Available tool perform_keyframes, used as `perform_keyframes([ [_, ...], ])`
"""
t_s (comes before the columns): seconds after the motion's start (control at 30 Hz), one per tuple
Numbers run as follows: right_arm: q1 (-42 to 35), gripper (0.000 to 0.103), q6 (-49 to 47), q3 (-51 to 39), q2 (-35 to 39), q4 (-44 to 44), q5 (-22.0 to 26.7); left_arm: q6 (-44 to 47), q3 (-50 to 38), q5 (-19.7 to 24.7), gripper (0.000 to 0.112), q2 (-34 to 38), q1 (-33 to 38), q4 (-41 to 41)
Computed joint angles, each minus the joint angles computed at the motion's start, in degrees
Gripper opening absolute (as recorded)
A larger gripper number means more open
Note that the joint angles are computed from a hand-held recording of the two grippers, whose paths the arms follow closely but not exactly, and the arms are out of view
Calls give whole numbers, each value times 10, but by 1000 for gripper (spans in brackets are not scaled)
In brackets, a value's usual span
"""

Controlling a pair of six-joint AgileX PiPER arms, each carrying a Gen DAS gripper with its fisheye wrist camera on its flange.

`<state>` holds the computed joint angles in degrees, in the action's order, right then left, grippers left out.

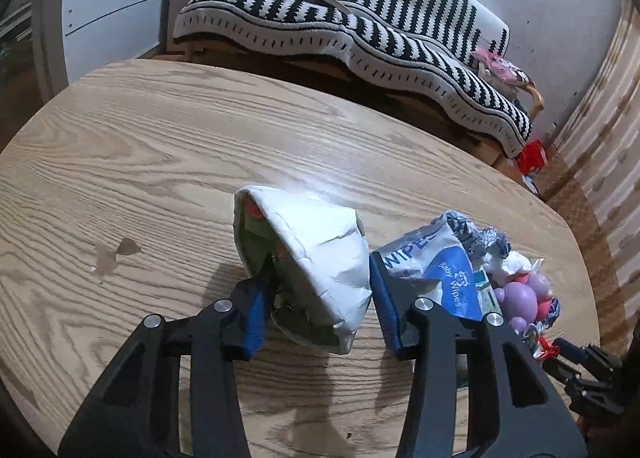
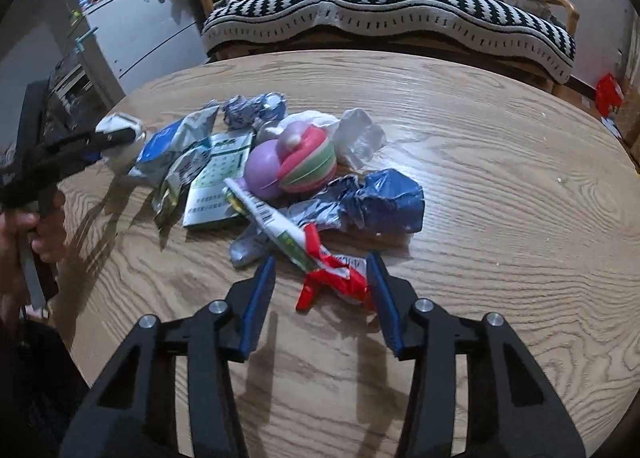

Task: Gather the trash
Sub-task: 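Grasp the white-green paper bag with the left tool while the right tool grasps the red ribbon, then carry the paper bag and red ribbon over the black bin and open both tools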

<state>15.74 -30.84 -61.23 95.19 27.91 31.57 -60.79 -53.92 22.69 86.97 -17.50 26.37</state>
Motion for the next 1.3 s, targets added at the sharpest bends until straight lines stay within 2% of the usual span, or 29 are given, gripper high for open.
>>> perform_keyframes([
  [0.1, 2, 22, -3, 6, -2, -10, 7, -14, -7, 9, 45, -5, -16, 13],
  [0.2, 8, 13, -5, 16, -13, -21, 8, -39, -11, 22, 45, -11, -40, 41],
  [0.3, 5, 12, -16, 28, -33, -6, 8, -58, -16, 35, 45, -17, -63, 63],
  [0.43, -26, 12, -61, 47, -74, 55, 20, -89, -34, 63, 45, -19, -103, 100],
  [0.57, -77, 12, -108, 60, -106, 104, 55, -96, -63, 84, 45, -7, -145, 110],
  [0.7, -128, 12, -120, 77, -137, 111, 74, -95, -106, 102, 45, 17, -190, 112],
  [0.9, -267, 12, -176, 99, -187, 139, 126, -81, -211, 141, 45, 91, -288, 110],
  [1.03, -394, 12, -228, 110, -208, 160, 176, -46, -312, 173, 45, 165, -352, 94],
  [1.23, -606, 12, -317, 96, -189, 181, 255, 41, -517, 237, 45, 307, -435, 40],
  [1.3, -680, 12, -351, 86, -176, 187, 278, 86, -612, 265, 45, 365, -457, 6],
])
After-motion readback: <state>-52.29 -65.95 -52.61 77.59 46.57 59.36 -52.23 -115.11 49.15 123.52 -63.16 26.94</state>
